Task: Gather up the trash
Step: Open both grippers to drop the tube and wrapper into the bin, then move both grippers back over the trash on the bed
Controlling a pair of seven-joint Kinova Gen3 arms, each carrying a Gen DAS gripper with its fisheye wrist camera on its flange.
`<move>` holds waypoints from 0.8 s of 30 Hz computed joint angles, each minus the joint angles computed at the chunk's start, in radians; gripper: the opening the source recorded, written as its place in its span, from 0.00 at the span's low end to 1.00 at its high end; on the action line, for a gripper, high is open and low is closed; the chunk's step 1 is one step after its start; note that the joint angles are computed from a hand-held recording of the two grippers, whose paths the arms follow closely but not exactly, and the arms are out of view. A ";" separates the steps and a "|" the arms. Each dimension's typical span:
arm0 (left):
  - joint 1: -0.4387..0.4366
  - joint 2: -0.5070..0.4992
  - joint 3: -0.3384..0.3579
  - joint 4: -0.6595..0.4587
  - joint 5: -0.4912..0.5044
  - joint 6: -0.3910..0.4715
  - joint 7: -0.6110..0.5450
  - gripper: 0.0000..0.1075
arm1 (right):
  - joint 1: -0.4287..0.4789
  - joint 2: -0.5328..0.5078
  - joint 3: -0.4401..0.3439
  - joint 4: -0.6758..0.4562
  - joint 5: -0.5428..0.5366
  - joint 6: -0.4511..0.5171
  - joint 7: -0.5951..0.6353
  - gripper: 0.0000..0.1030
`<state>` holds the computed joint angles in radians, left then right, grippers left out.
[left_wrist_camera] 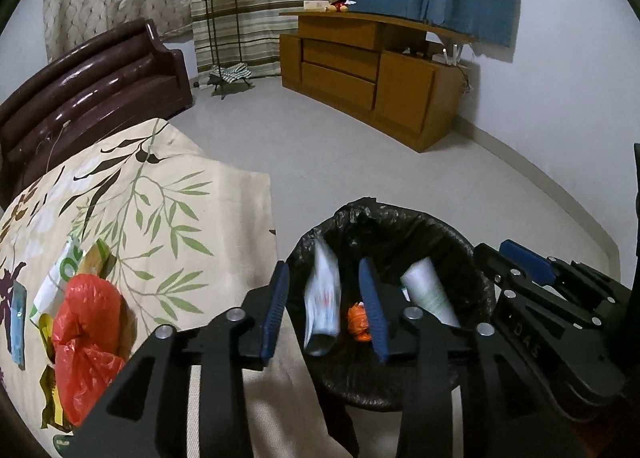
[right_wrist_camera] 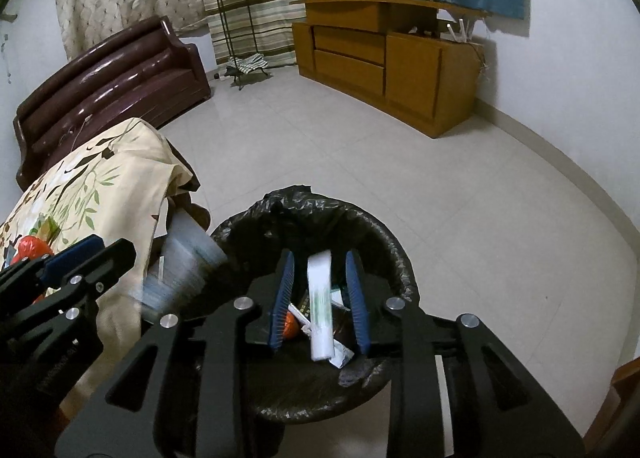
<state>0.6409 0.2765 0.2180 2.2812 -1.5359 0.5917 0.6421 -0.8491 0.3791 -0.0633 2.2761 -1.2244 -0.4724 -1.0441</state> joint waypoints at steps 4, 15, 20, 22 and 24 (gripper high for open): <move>0.003 -0.002 0.002 0.005 -0.009 0.005 0.015 0.43 | 0.003 -0.005 -0.005 0.011 0.004 -0.011 -0.023 0.28; 0.004 -0.053 0.019 0.043 0.002 0.027 0.044 0.58 | -0.012 -0.030 -0.035 0.020 -0.064 -0.055 0.008 0.47; 0.007 -0.110 0.034 0.082 0.055 0.050 0.034 0.61 | -0.015 -0.045 -0.064 0.018 -0.100 -0.070 0.028 0.57; 0.011 -0.135 0.042 0.100 0.074 0.064 0.036 0.63 | -0.025 -0.053 -0.079 0.013 -0.125 -0.078 0.046 0.58; 0.013 -0.169 0.051 0.126 0.091 0.079 0.044 0.64 | -0.029 -0.057 -0.093 0.006 -0.143 -0.084 0.066 0.58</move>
<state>0.6540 0.1071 0.2686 2.4074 -1.4453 0.6712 0.6866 -0.8785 0.3222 -0.1560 2.2817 -1.3669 -0.5564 -0.9780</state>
